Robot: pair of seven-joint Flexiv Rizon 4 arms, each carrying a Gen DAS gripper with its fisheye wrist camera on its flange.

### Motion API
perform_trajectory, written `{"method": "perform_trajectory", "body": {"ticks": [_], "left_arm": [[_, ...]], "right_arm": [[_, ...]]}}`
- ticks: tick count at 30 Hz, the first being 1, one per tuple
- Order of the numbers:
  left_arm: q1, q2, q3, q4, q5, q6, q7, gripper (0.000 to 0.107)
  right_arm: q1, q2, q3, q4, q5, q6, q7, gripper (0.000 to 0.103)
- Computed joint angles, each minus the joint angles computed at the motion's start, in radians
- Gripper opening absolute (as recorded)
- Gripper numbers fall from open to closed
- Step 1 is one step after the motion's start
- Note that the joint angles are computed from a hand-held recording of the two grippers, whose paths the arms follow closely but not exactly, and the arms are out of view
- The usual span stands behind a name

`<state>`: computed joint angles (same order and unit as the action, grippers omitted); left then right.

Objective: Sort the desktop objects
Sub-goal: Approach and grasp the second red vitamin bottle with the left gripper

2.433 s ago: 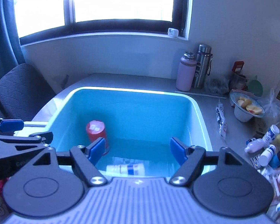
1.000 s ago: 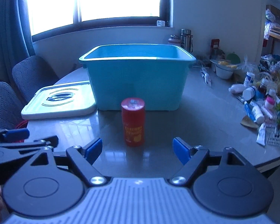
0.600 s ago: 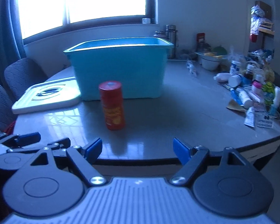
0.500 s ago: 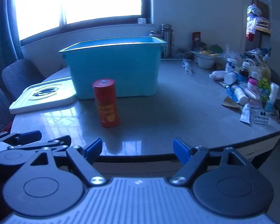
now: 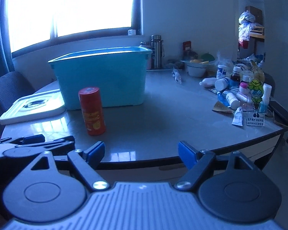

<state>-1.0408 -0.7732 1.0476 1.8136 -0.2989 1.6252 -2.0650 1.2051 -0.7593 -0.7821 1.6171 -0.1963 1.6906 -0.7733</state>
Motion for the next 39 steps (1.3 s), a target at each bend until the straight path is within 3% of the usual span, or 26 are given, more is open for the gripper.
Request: {"method": "perform_trajectory", "body": {"ticks": [12,14,16,20,39], "left_arm": [[0.167,-0.067,-0.123,-0.153,-0.017,0.019,0.057,0.064],[0.189,-0.076,-0.136,-0.178,-0.016,0.006,0.054,0.081],[0.205,-0.09,-0.14,-0.197,-0.008,0.015,0.045,0.087],[0.237,-0.103,-0.159,-0.236,0.005,-0.001,0.051,0.087],[0.414,-0.122,-0.279,-0.441,0.2,-0.13,-0.051,0.088]], "right_arm": [[-0.036,-0.095,-0.025,-0.079,0.053,0.012,0.048,0.088],[-0.046,-0.108,-0.021,-0.096,0.056,0.007,0.056,0.088],[-0.06,-0.116,-0.01,-0.111,0.056,0.004,0.066,0.088],[-0.07,-0.128,-0.007,-0.129,0.049,-0.005,0.084,0.093],[-0.173,-0.161,0.069,-0.241,-0.056,-0.052,0.164,0.093]]}}
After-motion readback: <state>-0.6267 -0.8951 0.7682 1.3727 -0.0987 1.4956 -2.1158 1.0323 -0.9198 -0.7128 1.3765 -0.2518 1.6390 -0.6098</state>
